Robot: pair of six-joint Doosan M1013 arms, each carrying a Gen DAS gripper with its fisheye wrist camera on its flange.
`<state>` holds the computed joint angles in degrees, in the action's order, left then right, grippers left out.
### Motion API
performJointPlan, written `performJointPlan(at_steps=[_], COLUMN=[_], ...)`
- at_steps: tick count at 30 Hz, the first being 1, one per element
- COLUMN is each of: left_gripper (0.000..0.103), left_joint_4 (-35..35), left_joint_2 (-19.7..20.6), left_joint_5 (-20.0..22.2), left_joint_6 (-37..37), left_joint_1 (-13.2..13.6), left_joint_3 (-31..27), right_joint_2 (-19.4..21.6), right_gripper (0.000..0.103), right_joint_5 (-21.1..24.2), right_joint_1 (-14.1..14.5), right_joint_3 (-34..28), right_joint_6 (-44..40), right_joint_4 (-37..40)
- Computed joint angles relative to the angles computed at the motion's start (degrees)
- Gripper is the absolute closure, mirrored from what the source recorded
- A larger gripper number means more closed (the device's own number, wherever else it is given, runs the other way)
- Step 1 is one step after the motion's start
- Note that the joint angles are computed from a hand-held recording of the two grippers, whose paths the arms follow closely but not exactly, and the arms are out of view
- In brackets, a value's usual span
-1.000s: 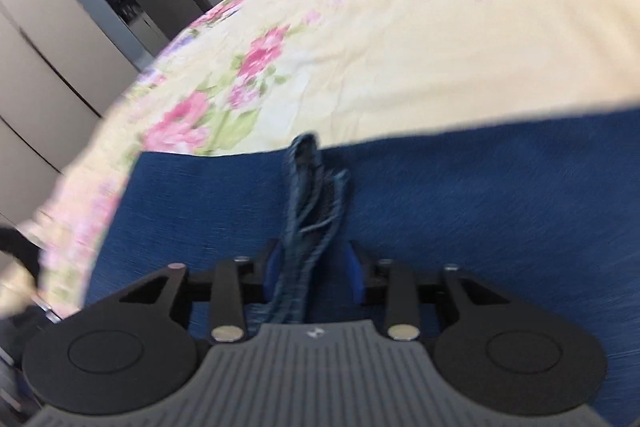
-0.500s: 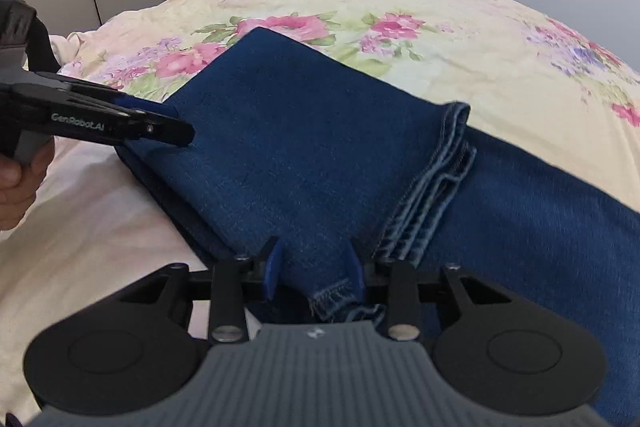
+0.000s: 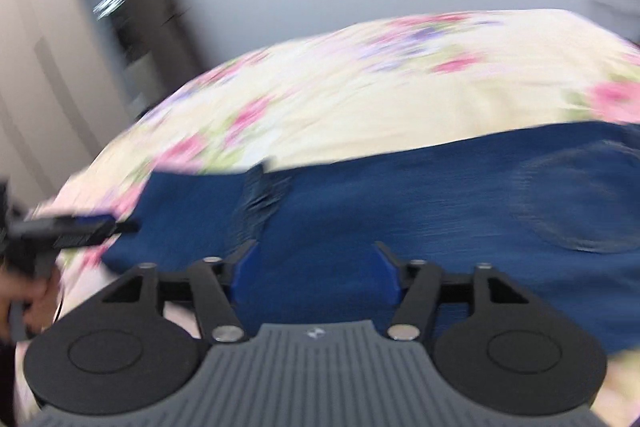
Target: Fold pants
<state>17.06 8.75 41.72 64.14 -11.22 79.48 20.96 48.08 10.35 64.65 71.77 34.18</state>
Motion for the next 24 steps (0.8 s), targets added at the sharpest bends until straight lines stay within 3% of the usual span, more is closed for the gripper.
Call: performJointPlan(at_steps=[3,8,12,18,24], left_gripper=[0.019,0.019,0.019,0.019,0.021], left_joint_4=[-2.54,-6.48,-7.88,-5.37,-5.23], left_joint_2=[3.40,10.29,14.64,20.80,23.87], left_joint_5=[0.75,6.57,10.27,19.16,23.58], left_joint_6=[2.32,4.46,6.57,6.83,6.07], left_joint_1=[-2.84,-7.09,-9.79,-12.66,-13.45], left_joint_3=[-4.64,-14.34,-20.46,-28.81,-32.30], right_joint_2=[-0.81,-1.47,-1.18,1.05,2.99], right_gripper=[0.042,0.041,0.038,0.035,0.036], right_joint_5=[-2.12,-3.28,-4.45,-7.84,-10.24], right_joint_1=[-3.86,-9.53,-13.04,-15.73,-15.82], right_joint_3=[0.95,3.00,4.78,6.35,6.23], right_joint_6=[10.39,26.76,32.95,38.97,38.76], right_joint_4=[-4.20,-7.99,-6.85,2.52,8.94])
